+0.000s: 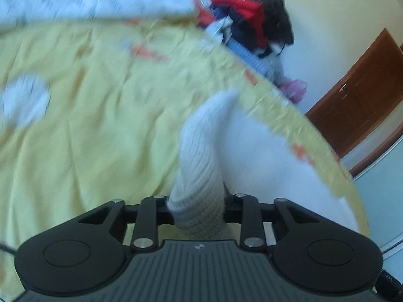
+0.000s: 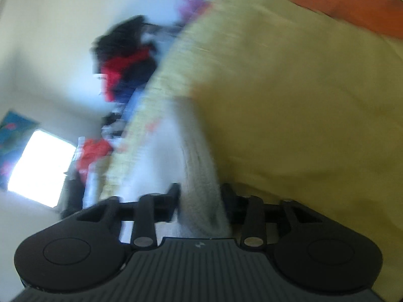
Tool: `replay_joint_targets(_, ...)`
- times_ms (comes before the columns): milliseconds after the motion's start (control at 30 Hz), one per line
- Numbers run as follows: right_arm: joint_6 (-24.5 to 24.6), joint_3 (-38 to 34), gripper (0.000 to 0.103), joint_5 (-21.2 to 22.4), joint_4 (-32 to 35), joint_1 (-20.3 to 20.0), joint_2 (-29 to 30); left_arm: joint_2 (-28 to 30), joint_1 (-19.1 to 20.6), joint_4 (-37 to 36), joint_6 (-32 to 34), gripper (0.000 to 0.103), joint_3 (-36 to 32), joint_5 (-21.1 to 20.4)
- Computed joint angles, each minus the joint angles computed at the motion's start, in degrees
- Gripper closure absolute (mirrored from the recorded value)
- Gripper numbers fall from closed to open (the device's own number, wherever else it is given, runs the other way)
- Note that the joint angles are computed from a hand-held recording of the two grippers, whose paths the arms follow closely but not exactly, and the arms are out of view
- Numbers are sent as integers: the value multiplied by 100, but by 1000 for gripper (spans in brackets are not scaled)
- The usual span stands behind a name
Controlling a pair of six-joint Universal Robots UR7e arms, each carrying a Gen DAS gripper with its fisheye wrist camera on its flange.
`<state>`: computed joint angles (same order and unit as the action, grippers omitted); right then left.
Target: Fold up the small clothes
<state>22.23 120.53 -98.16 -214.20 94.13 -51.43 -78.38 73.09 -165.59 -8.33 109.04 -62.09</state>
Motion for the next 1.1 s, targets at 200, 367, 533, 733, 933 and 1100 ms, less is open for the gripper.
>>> replay_joint_targets(200,-1135,-70,36,-609,-247,306,-460,-137,-516,-1576,2070,27,218,953)
replay_joint_targets(367,-2482,-1396,36,-935,1729,478,-369,668,-673,-2146,3920,18,-583,891)
replay_joint_targets(533,-3561,-3308,39,-1784,3437,634,736,1884,-562,-414,3770,18,-2163,1496)
replay_joint_targets(733,-3536,-4003,84,-1541,4097,637,1173,2628,-383,251,3710,95,-2965,1937)
replay_joint_targets(933,-3540,-3717,86,-1601,3268,448,1234,2790,-295,-855,3916,95,-2774,2080)
replay_joint_targets(1100,-3512,-3454,62,-1795,2553,593,1184,2777,-519,-1686,4837,89,-2520,2401)
